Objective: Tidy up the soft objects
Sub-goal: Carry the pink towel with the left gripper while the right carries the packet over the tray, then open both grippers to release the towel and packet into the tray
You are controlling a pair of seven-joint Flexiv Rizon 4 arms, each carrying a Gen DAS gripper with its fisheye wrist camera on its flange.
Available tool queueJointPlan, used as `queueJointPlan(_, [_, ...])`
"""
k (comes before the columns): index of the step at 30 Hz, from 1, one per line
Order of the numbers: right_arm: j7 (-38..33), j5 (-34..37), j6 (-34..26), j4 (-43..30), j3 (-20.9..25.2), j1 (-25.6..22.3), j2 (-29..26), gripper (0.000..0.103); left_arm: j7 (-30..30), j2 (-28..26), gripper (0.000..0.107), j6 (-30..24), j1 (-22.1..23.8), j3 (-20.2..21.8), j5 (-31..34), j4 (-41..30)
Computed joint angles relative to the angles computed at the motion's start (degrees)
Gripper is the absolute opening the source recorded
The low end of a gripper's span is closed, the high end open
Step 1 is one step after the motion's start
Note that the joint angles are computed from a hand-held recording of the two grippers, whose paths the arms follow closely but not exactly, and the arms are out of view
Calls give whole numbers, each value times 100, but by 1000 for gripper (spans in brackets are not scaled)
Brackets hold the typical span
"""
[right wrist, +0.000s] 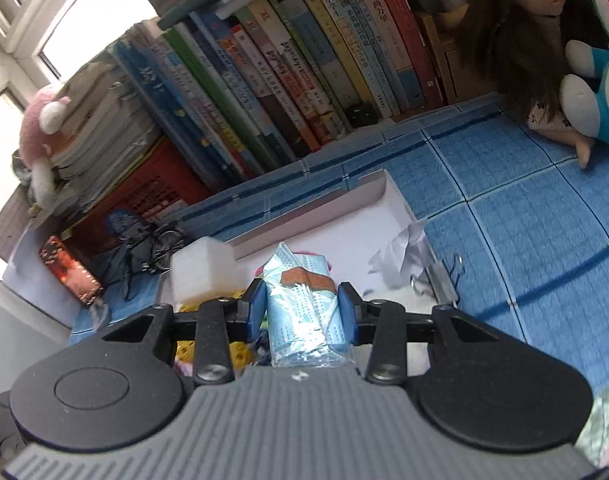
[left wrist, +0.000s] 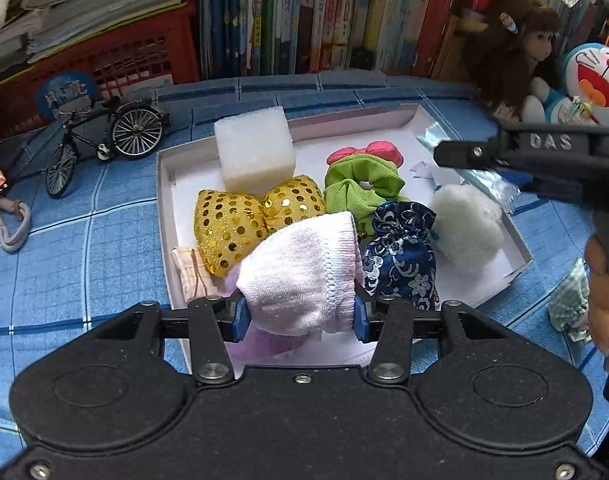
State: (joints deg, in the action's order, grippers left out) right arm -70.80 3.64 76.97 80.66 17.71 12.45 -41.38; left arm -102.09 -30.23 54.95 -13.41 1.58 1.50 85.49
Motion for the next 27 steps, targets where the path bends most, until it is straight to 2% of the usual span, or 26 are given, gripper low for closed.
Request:
queueJointPlan(5, [233, -236, -150, -340, -329, 236, -237, 47, 176, -189, 47, -161, 53, -23, -21, -212])
queueJointPlan(15, [366, -290, -477, -780, -321, 233, -606, 47, 337, -434, 52, -97, 84, -53, -173, -404])
queueJointPlan(18, [243, -211, -498, -846, -191, 171, -664, 48, 368, -447, 62, -49, 92, -70, -209, -398])
queueJointPlan(19, [128, -183, -491, -856, -110, 132, -676, 58, 391, -442, 69, -22, 107, -95, -249, -374])
queueJointPlan(21, [-49, -105, -443, -860, 2, 83, -680, 68, 384, -437, 73, 45, 94, -91, -269, -337])
queueJointPlan(27, [-163, -79, -266, -634, -110, 160, -493, 78, 339, -325, 78, 246, 23, -39, -212, -174])
